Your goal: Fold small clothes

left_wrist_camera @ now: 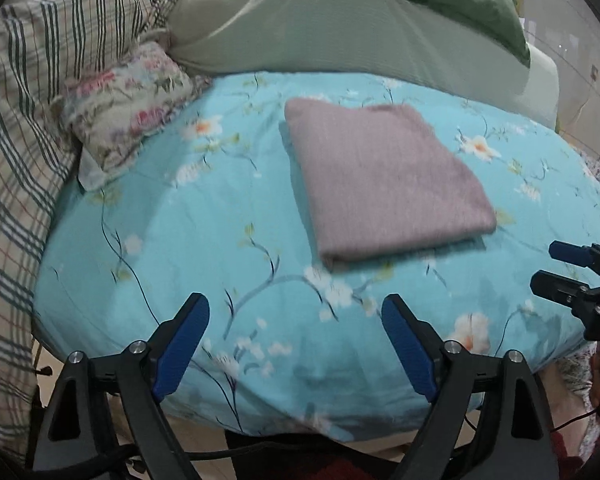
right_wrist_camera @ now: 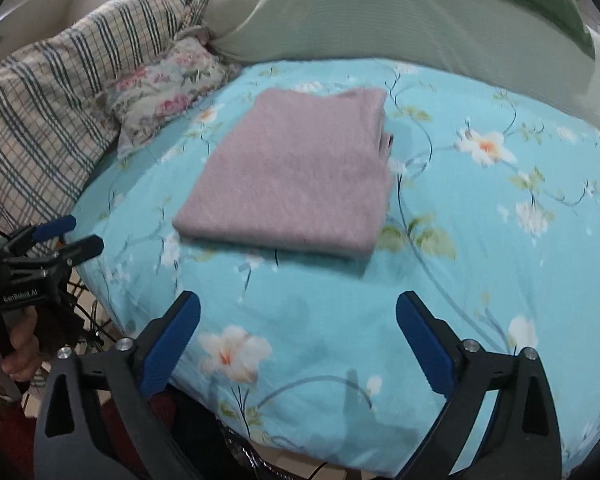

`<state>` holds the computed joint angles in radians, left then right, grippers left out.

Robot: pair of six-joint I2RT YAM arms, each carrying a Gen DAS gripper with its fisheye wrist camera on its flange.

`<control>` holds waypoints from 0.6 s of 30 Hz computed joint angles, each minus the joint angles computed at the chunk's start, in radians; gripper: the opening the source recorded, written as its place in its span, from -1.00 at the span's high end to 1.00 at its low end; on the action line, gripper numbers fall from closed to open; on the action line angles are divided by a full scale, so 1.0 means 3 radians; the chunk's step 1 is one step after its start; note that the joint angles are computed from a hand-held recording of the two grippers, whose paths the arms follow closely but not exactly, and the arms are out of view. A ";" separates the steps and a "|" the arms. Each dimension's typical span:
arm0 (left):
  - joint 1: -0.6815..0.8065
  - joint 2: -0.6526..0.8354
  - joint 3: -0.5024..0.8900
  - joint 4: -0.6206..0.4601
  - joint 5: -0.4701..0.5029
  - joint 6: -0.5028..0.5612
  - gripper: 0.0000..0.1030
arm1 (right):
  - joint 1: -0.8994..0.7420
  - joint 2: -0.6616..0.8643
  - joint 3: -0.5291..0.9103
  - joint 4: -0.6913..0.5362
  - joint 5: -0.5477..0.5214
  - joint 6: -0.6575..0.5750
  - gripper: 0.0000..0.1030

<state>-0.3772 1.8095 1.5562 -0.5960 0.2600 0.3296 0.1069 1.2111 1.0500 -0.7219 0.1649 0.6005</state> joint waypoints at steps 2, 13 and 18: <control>-0.0019 0.0065 0.0124 -0.0037 -0.0010 -0.0027 -0.82 | -0.0077 0.0033 0.0032 -0.0005 -0.0048 -0.0019 -0.93; -0.0177 0.0241 0.0121 -0.0017 -0.0348 0.0012 -0.83 | -0.0175 0.0178 -0.0041 0.0036 -0.0252 -0.0116 -0.93; -0.0192 0.0402 0.0337 -0.0103 -0.0414 -0.0013 -0.83 | -0.0199 0.0243 0.0040 0.0062 -0.0273 -0.0120 -0.93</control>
<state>-0.4349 1.9302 1.6573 -0.6269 0.1358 0.3258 0.0472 1.2839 1.0621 -0.7032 0.0830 0.5646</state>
